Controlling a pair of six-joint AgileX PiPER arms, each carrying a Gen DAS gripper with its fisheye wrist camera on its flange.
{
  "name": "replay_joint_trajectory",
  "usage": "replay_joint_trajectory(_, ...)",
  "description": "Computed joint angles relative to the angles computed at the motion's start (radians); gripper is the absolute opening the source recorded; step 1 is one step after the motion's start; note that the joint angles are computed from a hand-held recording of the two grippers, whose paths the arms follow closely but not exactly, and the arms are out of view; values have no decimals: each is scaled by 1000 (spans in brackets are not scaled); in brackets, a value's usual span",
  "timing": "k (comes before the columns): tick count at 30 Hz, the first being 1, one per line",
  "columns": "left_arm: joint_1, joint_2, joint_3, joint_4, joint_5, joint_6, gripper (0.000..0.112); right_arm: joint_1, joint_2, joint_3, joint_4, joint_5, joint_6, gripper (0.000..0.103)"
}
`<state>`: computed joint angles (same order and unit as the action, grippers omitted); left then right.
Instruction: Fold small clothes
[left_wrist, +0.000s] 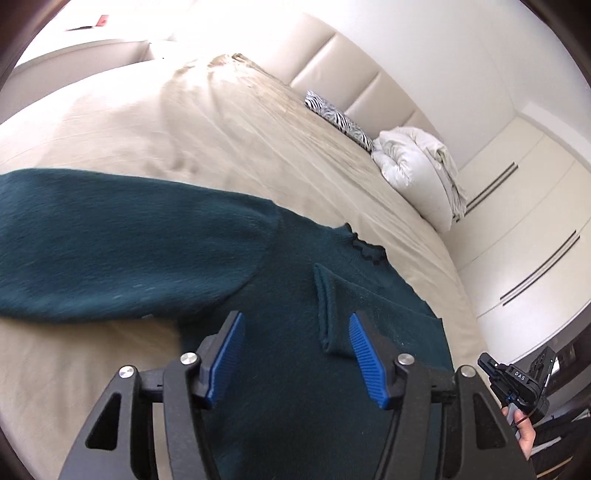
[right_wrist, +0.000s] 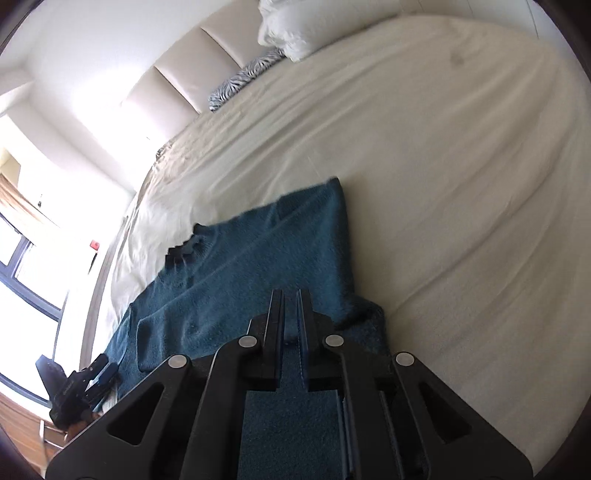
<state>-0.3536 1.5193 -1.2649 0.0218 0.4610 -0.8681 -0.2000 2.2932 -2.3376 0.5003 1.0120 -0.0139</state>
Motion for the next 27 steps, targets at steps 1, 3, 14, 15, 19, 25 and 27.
replay_joint_trajectory(1,19,-78,84,26,-15,-53,64,26,-65,77,-35,-62,-6,19)
replay_joint_trajectory(3,94,-229,234,24,-30,-120,64,81,-185,231,-105,-192,11,53)
replay_joint_trajectory(14,1000,-631,592,-792,180,508,65,267,-389,426,-59,-356,26,93)
replay_joint_trajectory(15,1042,-636,619,-868,190,566,65,284,-398,433,-63,-360,35,93)
replay_joint_trajectory(19,1018,-605,675,-977,102,626,65,322,-408,428,-54,-326,48,93)
replay_joint_trajectory(25,1080,-461,693,-1274,24,851,32,322,-416,448,18,-285,40,84)
replay_joint_trajectory(27,1111,-405,673,-1299,50,883,12,316,-414,451,31,-273,37,79)
